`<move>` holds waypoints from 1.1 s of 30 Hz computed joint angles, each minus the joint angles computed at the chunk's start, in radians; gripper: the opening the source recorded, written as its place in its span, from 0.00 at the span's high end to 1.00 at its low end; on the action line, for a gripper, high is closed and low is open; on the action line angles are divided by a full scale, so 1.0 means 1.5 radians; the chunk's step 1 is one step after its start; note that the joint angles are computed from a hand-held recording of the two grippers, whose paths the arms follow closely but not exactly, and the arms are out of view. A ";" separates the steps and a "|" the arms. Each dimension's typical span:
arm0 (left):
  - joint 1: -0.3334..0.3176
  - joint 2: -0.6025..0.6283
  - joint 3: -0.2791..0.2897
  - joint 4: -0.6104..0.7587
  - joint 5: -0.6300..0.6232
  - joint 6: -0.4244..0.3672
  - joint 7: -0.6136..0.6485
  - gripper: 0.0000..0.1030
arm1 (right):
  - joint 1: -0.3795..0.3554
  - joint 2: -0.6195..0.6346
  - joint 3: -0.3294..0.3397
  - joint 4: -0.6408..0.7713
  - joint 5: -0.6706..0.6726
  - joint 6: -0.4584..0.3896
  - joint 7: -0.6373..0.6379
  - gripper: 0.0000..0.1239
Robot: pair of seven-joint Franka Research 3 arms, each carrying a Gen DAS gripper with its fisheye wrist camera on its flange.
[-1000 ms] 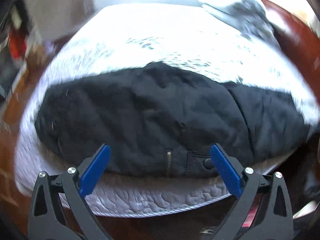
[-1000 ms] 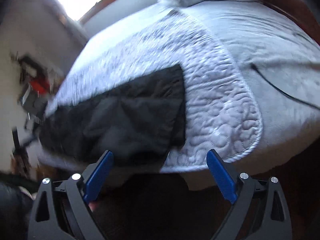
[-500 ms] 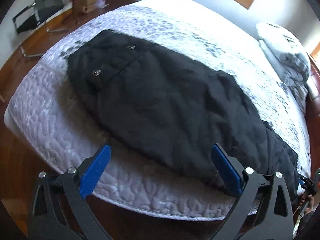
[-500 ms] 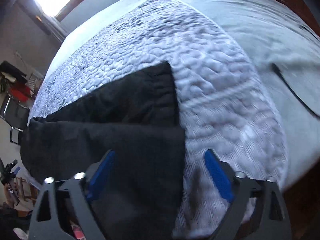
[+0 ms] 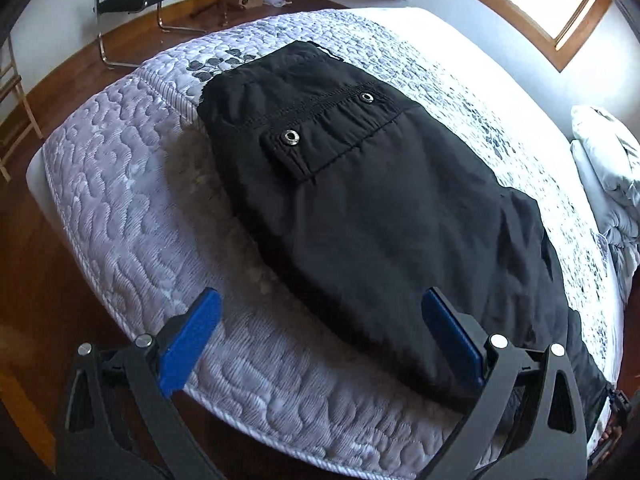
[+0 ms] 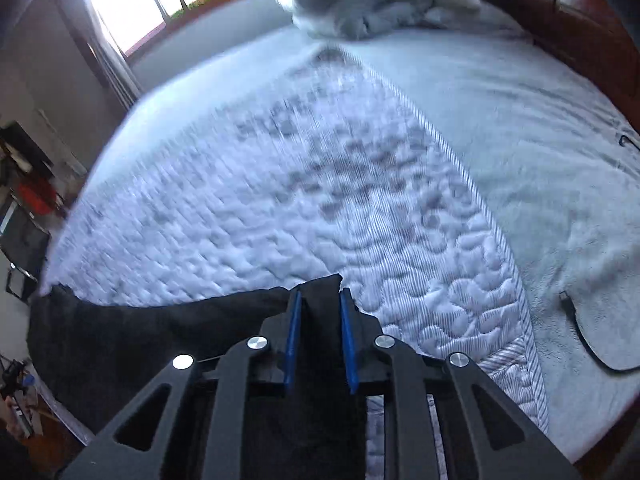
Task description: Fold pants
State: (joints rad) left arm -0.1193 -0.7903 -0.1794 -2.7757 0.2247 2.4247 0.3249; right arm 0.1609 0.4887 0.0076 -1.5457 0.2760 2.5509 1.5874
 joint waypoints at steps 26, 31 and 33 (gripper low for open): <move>0.067 0.007 0.080 -0.087 -0.088 0.201 0.020 0.03 | -0.010 -0.282 0.069 -0.366 0.539 0.097 -0.201 0.54; 0.047 0.008 0.058 -0.072 -0.103 0.167 0.011 0.03 | 0.030 -0.304 0.054 -0.383 0.649 0.014 -0.237 0.54; 0.031 0.007 0.061 -0.074 -0.113 0.166 0.011 0.03 | 0.043 -0.295 0.051 -0.378 0.605 -0.019 -0.195 0.54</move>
State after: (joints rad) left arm -0.0729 -0.7804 -0.0883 -2.8874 0.0558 2.6742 0.3416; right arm 0.2261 0.0464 0.0847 -2.1134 1.1839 2.5227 1.2953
